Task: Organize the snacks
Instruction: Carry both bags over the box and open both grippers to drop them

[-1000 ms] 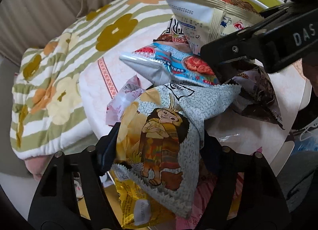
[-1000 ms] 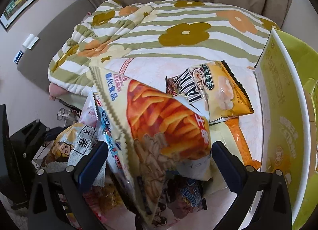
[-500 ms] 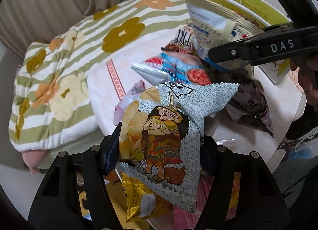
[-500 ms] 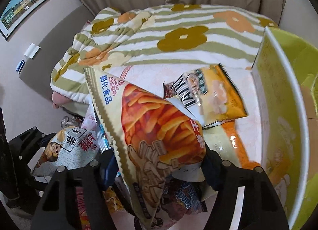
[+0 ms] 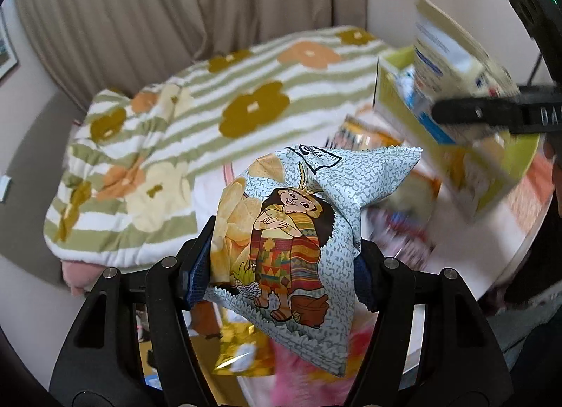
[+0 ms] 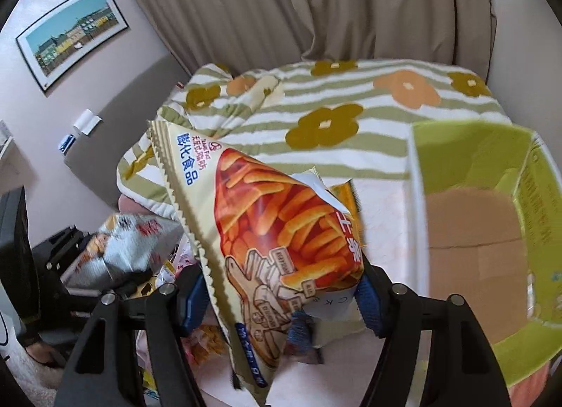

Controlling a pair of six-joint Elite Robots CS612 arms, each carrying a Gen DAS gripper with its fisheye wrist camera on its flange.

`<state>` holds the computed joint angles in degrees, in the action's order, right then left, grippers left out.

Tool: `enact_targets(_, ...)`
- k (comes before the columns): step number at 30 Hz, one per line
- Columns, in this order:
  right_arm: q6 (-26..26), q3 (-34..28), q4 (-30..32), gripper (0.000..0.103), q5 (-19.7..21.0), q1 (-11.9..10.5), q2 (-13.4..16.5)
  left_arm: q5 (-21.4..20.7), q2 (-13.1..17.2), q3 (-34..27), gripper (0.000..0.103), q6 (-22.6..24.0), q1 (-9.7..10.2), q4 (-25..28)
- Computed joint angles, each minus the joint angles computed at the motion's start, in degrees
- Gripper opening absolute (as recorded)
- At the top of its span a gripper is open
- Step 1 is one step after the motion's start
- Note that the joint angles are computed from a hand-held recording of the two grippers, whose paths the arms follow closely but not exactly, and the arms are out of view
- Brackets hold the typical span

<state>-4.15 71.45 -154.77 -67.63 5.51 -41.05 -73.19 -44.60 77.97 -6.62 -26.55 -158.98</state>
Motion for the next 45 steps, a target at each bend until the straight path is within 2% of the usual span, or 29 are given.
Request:
enact_targets(4,-2.94,1.86,-0.54,0.066,1.54,-2.30,-1.87,1.46,0.56,-2.96,0.062,-3.89,-1.98,-0.21)
enact_targets(6,-5.05,2.81,-0.24,0.066,0.26,-3.64,-3.01,0.67,1.39,-5.27,0.062,-6.23,-3.00,-0.61)
enact_targets(13,-8.61,4.69,-0.64,0.066,0.68,-8.03,-4.71,0.08,7.03,-16.36,0.062,-10.13,-6.46,2.20)
enact_targets(17,-9.35,4.25,1.25,0.066,0.90,-9.77,-4.57,-2.73,11.31,-24.45,0.062,-13.07,-7.56,7.50)
enact_targets(21,-8.21,3.75,2.78,0.066,1.29,-11.13,-4.04,-5.06,15.36,-32.05,0.062,-13.53,-8.08,14.35)
enact_targets(30,-2.90,3.73,3.39,0.066,0.15,-12.61,-3.46,-11.23,23.90,-47.48,0.063,-11.55,-7.89,28.47)
enact_targets(32,-2.48,3.59,3.82,0.066,-0.35,-12.67,-3.26,-11.98,25.21,-49.86,0.065,-10.76,-7.75,30.49)
enact_targets(33,-2.33,3.45,4.12,0.066,-0.67,-12.67,-3.14,-11.92,25.94,-51.38,0.070,-10.19,-7.82,31.90)
enact_targets(34,-2.15,3.32,4.42,0.066,-0.91,-12.70,-3.05,-11.25,26.40,-52.38,0.085,-9.64,-7.85,32.74)
enact_targets(36,-1.70,2.90,5.21,0.066,-1.42,-12.78,-2.81,-8.78,26.36,-52.31,0.103,-8.56,-8.25,32.40)
enact_targets(42,-2.20,2.34,7.11,0.066,-1.16,-12.88,-2.28,-8.65,23.81,-47.68,0.103,-10.00,-7.72,29.35)
enact_targets(45,-3.53,1.70,8.35,0.066,-1.44,-12.61,-1.87,-7.17,21.95,-44.21,0.103,-10.73,-7.66,27.51)
